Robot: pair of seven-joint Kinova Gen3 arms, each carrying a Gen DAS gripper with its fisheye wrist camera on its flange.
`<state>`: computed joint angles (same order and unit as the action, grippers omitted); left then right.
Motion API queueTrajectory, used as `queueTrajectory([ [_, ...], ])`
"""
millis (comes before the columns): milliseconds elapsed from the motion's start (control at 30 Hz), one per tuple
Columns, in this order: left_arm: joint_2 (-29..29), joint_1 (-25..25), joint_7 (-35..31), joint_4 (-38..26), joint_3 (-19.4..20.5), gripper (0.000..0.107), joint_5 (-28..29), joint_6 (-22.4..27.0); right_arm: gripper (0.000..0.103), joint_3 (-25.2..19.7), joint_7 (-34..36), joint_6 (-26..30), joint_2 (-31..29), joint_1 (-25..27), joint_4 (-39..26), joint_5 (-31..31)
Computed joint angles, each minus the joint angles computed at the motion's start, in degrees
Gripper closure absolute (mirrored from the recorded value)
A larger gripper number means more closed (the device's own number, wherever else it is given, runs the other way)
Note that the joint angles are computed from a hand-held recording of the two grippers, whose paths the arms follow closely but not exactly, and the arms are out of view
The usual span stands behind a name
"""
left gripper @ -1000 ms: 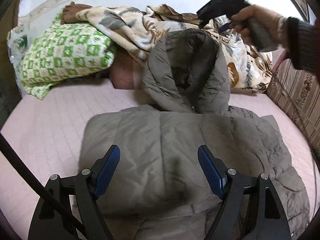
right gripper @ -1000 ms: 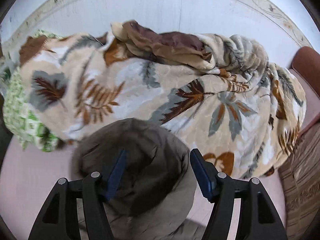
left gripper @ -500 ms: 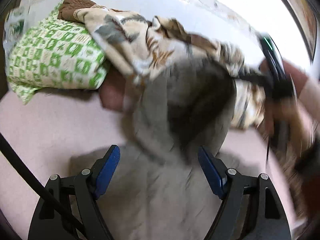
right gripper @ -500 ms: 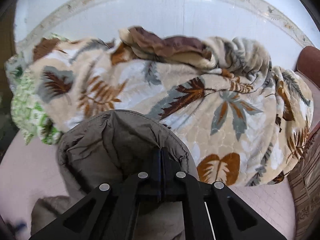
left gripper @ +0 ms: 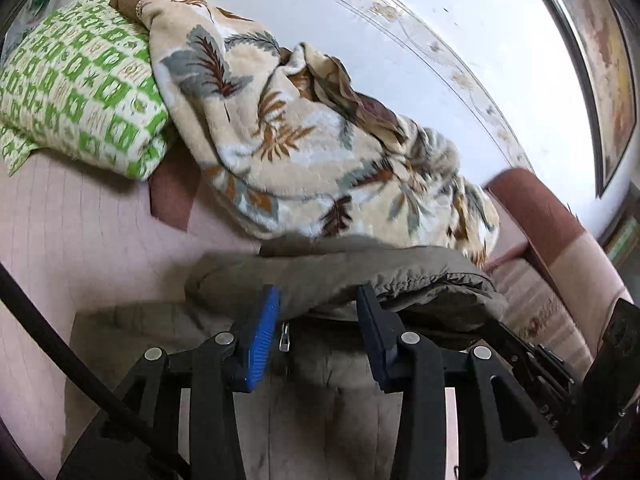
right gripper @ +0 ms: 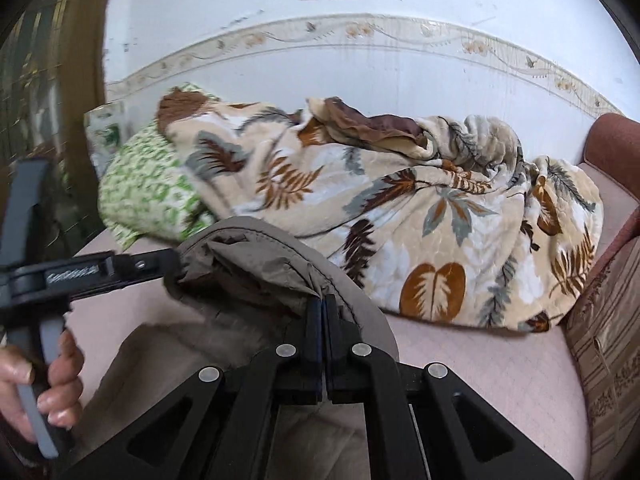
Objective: Fold large clothes
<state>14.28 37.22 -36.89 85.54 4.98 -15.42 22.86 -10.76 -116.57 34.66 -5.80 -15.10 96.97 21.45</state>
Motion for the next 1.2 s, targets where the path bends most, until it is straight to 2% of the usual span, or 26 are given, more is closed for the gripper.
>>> queueTrajectory([
  [67, -1.8, 3.7, 3.6, 3.1, -2.0, 0.068, -4.1, -0.2, 0.101, 0.0, 0.1, 0.2, -3.2, -1.3, 3.1, -1.4],
  [133, -3.1, 5.6, 6.5, 5.3, -2.1, 0.068, -7.6, 0.4, 0.101, -3.6, -2.4, 0.3, -5.9, 0.6, 6.1, 0.2],
  [233, -5.3, 7.8, 11.8, 9.0, -1.5, 0.068, -13.2, 0.5, 0.102, -6.5, -5.3, -0.9, -10.1, 1.6, 11.1, 0.2],
  [333, -6.7, 8.8, 16.9, 12.1, 0.5, 0.068, -18.7, 1.7, 0.102, -14.0, -10.0, -0.5, -14.3, 5.6, 15.4, 3.1],
  [400, -7.2, 11.1, 20.7, 14.0, 0.8, 0.068, -22.8, 3.6, 0.102, -16.1, -11.3, 0.0, -15.7, 6.5, 17.9, 2.7],
  [467, -7.4, 11.6, 23.5, 16.1, 2.6, 0.068, -25.1, 5.2, 0.102, -14.0, -11.1, -0.4, -15.2, 4.9, 19.8, -1.3],
  [600, -6.9, 11.8, 29.8, 19.0, 4.6, 0.067, -31.1, 6.4, 0.101, -3.9, -5.4, -1.0, -13.7, -2.4, 20.1, -10.6],
  [733, -5.2, 11.5, 35.1, 20.0, 5.4, 0.066, -37.3, 7.5, 0.101, -1.7, -1.4, -1.3, -10.0, -2.7, 16.3, -15.9],
  [800, -4.8, 9.7, 34.0, 20.4, 5.6, 0.066, -36.1, 5.9, 0.101, -2.5, -1.9, -1.6, -6.8, -1.7, 13.6, -16.2],
  [867, -4.6, 8.3, 31.5, 20.2, 5.6, 0.066, -33.7, 5.5, 0.101, -1.4, -1.9, -2.4, -2.9, -2.4, 11.2, -17.1],
  [1000, -5.1, 7.6, 29.5, 19.3, 5.1, 0.064, -30.8, 8.7, 0.101, -2.3, -8.5, -4.8, 4.1, -2.8, 9.7, -12.8],
  [1067, -5.0, 5.4, 26.1, 18.3, 6.5, 0.063, -27.5, 10.8, 0.101, -3.1, -11.6, -5.2, 7.4, -3.3, 10.2, -10.7],
  [1133, -5.0, 5.4, 24.5, 17.8, 5.6, 0.063, -25.4, 11.8, 0.100, -2.1, -14.1, -6.0, 10.8, -5.5, 11.9, -10.2],
  [1200, -5.1, 4.4, 23.5, 17.8, 6.0, 0.063, -23.8, 11.6, 0.100, 1.9, -18.2, -7.9, 10.8, -10.8, 14.2, -6.2],
])
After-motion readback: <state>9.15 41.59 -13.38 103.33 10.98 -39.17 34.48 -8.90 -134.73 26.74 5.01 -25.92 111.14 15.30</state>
